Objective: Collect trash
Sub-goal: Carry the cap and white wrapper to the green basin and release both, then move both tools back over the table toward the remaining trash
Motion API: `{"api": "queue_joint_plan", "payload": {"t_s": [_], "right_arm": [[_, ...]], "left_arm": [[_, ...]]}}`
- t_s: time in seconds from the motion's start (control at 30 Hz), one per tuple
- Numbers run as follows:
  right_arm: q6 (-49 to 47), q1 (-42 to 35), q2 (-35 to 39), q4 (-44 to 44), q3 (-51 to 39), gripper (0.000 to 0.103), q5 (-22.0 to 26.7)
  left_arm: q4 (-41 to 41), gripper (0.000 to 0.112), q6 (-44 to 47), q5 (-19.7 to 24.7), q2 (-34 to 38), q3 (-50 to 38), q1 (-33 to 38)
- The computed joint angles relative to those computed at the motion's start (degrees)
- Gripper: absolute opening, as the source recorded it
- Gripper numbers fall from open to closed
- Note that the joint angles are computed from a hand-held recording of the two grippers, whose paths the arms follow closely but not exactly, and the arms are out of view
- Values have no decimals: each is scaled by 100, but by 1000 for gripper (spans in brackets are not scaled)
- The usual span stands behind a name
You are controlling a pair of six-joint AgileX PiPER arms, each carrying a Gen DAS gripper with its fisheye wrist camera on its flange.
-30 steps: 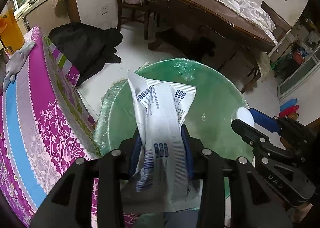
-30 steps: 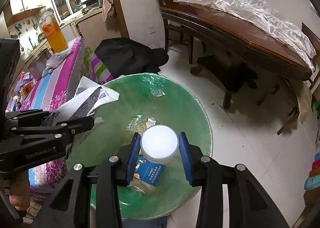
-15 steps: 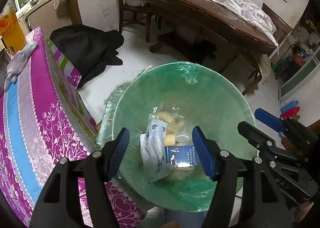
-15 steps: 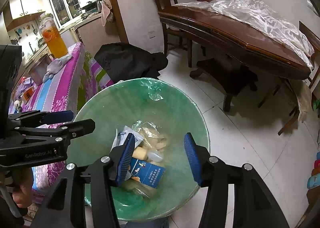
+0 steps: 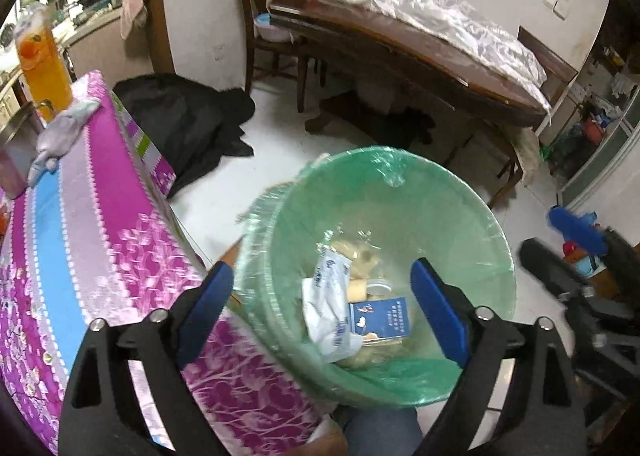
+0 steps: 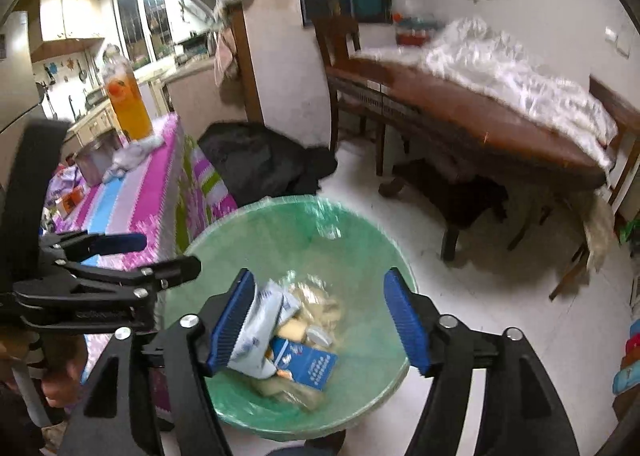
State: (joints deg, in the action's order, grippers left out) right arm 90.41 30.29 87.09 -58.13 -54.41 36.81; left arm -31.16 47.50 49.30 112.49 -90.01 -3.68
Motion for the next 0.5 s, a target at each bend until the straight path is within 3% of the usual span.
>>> {"api": "queue_joint_plan", "payload": {"t_s": [0.1,0.27,0.5], "right_arm": [[691,516,-141,-627,-55,82,525],[1344,1136,-130,-1295,-278,90,921],[621,1446,779,-1142,-1572,96,508]], "left_arm": [[-331,94,467,-183,-136,167,320],[-1001,97,1362,-124,-234,246,1041],[-1354,97,1891,671,380,-725,2557]]}}
